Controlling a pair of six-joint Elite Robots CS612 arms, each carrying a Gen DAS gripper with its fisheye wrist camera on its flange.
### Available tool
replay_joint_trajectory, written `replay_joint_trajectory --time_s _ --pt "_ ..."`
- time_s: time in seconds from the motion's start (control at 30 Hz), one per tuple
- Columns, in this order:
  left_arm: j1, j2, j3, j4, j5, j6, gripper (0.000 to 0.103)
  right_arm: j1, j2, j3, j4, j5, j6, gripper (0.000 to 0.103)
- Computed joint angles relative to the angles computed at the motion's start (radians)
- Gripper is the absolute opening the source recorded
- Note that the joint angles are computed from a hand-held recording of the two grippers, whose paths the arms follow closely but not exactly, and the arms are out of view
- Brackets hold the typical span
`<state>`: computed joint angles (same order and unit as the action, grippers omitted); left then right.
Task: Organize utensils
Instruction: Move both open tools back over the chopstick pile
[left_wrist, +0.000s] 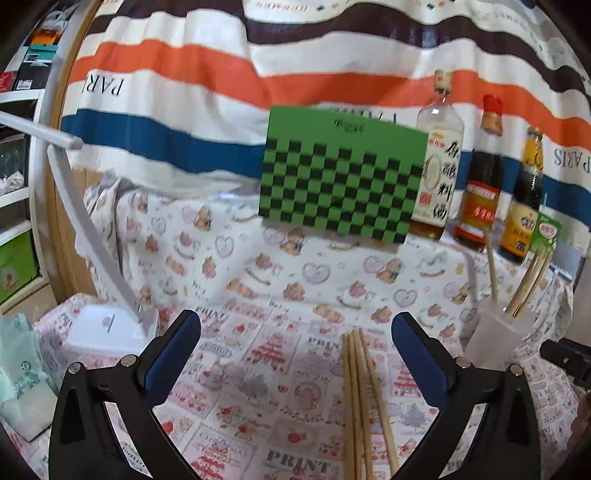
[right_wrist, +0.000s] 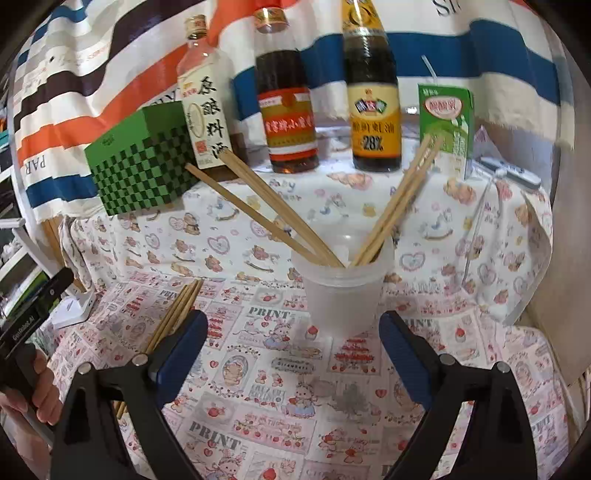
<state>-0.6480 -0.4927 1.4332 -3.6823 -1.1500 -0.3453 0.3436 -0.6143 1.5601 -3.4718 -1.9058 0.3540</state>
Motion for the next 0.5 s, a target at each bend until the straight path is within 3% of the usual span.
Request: replay_joint_trajectory --time_s 0.23,0.33,0.4,0.5 --pt "-0.016 0.008 -0.01 0.056 -0.007 0.082 0.102 -0.005 0.001 -0.001 0.013 -0.01 0.02 0.094" --pt "-0.008 0.005 -0.034 0.125 -0.089 0.161 0.102 -0.004 -0.001 -0.009 0.041 -0.037 0.023 0.094" --pt "-0.006 0.007 -0.071 0.189 -0.107 0.224 0.102 -0.008 -0.011 -0.01 0.076 -0.016 0.053 0.094" --pt "0.003 0.012 -0.12 0.247 -0.15 0.24 0.102 -0.007 -0.026 -0.024 0.147 0.007 0.078 0.094"
